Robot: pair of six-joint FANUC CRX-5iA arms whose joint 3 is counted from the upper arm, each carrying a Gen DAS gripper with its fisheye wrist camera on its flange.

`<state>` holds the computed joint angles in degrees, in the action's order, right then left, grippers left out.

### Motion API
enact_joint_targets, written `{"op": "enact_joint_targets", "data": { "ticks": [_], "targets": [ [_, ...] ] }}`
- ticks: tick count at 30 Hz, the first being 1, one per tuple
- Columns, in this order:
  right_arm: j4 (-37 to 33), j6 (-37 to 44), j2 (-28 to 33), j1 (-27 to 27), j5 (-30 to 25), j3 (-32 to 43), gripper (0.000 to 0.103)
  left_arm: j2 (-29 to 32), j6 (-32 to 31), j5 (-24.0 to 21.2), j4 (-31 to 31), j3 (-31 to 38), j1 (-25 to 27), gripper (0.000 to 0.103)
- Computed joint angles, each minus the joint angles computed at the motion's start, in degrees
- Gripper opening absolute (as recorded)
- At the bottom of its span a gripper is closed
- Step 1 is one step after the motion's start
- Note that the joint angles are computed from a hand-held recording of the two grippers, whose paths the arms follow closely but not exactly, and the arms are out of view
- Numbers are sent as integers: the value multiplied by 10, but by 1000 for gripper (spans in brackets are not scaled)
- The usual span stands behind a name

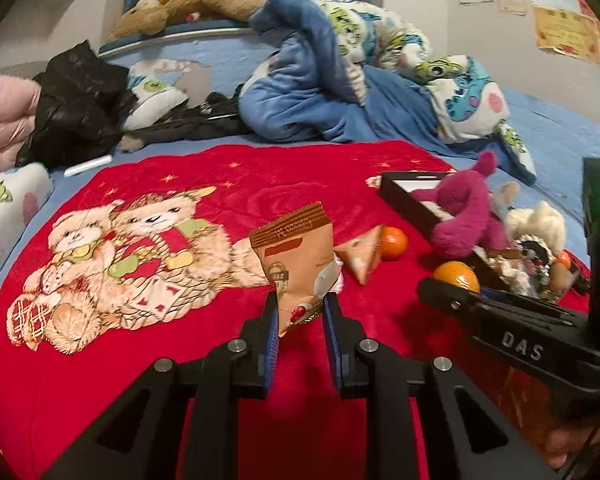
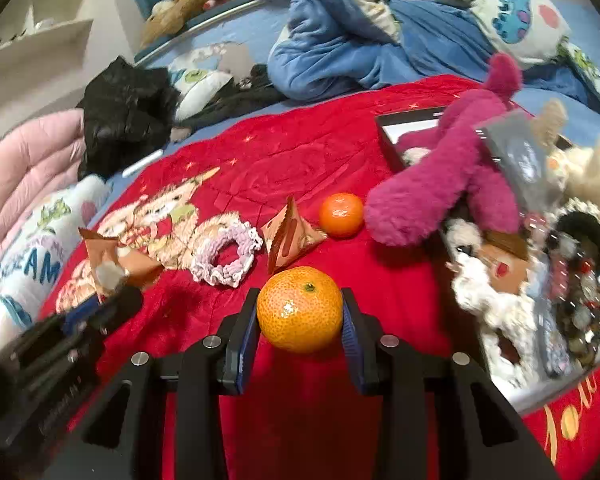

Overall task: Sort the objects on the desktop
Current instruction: 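Carry the packet with the left tool while the right tool carries the orange over the box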

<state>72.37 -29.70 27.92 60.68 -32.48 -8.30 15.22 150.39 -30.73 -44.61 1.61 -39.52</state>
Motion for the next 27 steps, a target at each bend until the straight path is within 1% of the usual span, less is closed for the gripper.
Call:
{"op": "enact_joint_targets", "data": {
  "ticks": [1,2,6,10,12,14,16,20,23,25,27],
  "targets": [
    [23,-31,-5,-4,7,-11,36,-1,-1,2,2,-1,-2,21],
    [34,-44,-7,-7,11,-16,36,-2,-4,9,6,-3,-1,21],
    [40,-54,-12,-11,14,-24,36,-5,-8,20,13,-3,-4,21],
    [60,-75,-24,-17,20,-38,36,-13,-58,66,69,-22,9,21],
    [55,-67,-28,-14,13,-39,36,-15,-74,79,82,-26,8,21],
    [56,-63,-34,-12,8,-43,36,-11,-75,68,78,-16,-1,21],
    [63,-61,-43,-10,1,-50,36,-9,-95,72,99,-13,-3,21],
    [68,-56,-65,-8,-17,-72,36,1,-71,35,67,18,-31,21],
    [75,-70,-90,-10,-24,-100,36,13,-94,24,90,39,-41,21],
    [86,-85,-108,-13,-27,-121,36,27,-99,6,97,62,-52,21],
    [79,-79,-127,-11,-42,-139,36,42,-111,1,116,83,-60,21]
  ]
}}
